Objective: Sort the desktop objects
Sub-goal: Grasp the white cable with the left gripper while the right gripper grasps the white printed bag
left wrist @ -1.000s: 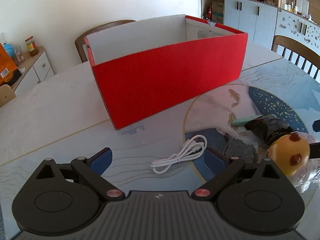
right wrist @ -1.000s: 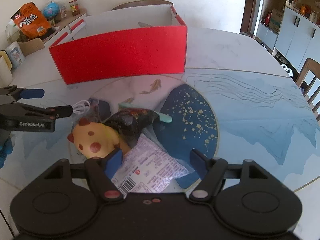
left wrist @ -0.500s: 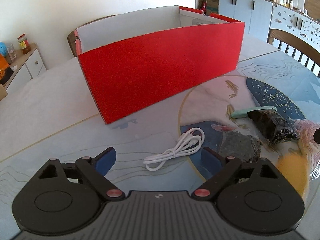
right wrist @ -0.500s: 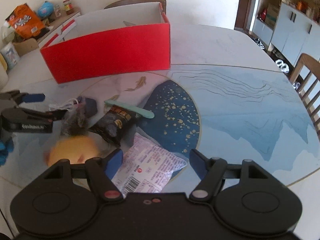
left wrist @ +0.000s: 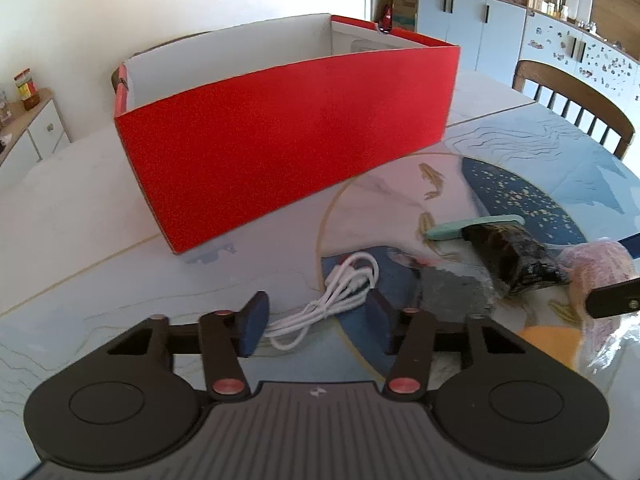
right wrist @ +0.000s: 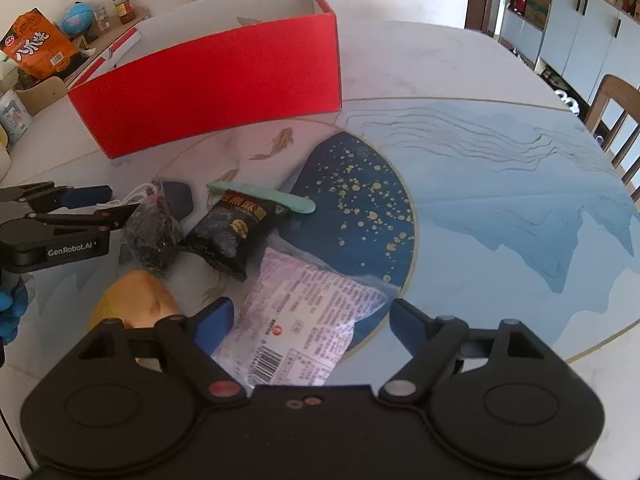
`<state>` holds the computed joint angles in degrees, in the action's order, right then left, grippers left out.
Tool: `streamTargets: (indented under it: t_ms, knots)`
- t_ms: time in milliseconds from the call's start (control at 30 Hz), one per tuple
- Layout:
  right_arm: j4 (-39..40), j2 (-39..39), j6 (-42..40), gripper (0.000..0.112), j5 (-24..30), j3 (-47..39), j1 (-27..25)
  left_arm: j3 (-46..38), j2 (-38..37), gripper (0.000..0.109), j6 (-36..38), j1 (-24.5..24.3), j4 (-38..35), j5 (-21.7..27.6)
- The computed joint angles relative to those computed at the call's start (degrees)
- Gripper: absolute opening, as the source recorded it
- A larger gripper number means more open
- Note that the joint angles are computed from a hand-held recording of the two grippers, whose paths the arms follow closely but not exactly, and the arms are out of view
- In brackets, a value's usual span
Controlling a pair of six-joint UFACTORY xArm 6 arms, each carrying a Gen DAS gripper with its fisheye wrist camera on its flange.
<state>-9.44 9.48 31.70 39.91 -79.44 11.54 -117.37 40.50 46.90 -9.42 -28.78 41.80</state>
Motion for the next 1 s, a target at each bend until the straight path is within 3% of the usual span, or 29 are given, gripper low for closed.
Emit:
streamTargets:
  t_ms: [167, 333, 433, 633, 1000]
  knots:
    - [2.7, 0.5, -1.7, 0.077, -0.2, -0.3, -0.2, 1.0, -0.9, 0.032, 0.4, -0.3, -0.1, 0.6]
    - [4.2, 0.5, -3.3, 0.064, -0.4, -0.4, -0.1, 1.3, -1.7, 0.018, 2.3, -0.4, -0.9, 2.7]
    - [4.0, 0.5, -3.1, 0.060, -0.5, -0.4, -0.2, 2.0, -2.4, 0.016, 3.1, -0.4, -1.4, 3.5]
    - [1.4, -0.3, -1.6, 0.055, -1.0, 0.3, -0.3, 5.1, -4.2, 0.015, 1.5, -0.7, -0.5, 0.4]
    - [-0.8, -1.5, -1.3, 0.053, -1.8, 0.4, -0.5, 6.9, -6.9, 0.015, 0.6, -0.1, -3.4, 0.0]
